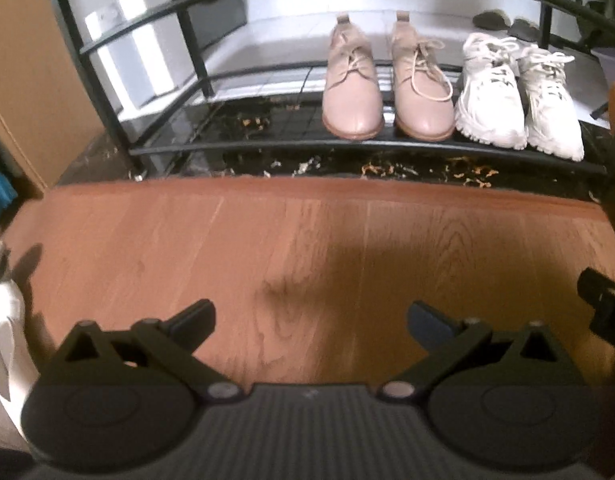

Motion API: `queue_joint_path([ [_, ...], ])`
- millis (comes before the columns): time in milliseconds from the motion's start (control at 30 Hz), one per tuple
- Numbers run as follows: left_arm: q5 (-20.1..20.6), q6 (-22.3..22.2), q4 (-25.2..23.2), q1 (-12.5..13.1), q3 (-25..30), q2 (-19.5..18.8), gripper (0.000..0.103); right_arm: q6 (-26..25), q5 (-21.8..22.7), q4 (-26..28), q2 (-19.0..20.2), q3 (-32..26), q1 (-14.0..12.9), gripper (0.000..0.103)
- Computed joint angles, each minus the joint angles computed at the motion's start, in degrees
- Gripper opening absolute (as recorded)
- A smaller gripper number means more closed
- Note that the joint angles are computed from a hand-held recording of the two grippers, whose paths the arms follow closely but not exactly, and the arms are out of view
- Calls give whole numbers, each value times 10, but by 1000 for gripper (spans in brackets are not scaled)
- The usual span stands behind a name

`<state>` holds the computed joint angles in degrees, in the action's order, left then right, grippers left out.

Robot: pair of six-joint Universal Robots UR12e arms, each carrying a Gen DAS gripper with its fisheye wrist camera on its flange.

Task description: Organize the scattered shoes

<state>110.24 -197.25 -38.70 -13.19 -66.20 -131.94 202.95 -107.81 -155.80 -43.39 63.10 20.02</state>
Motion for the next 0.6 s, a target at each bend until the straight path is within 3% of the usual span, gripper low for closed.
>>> queue_joint_path([
  [600,-35,-42,-48,10,17,-8,102,14,-11,60,18,-32,1,103],
])
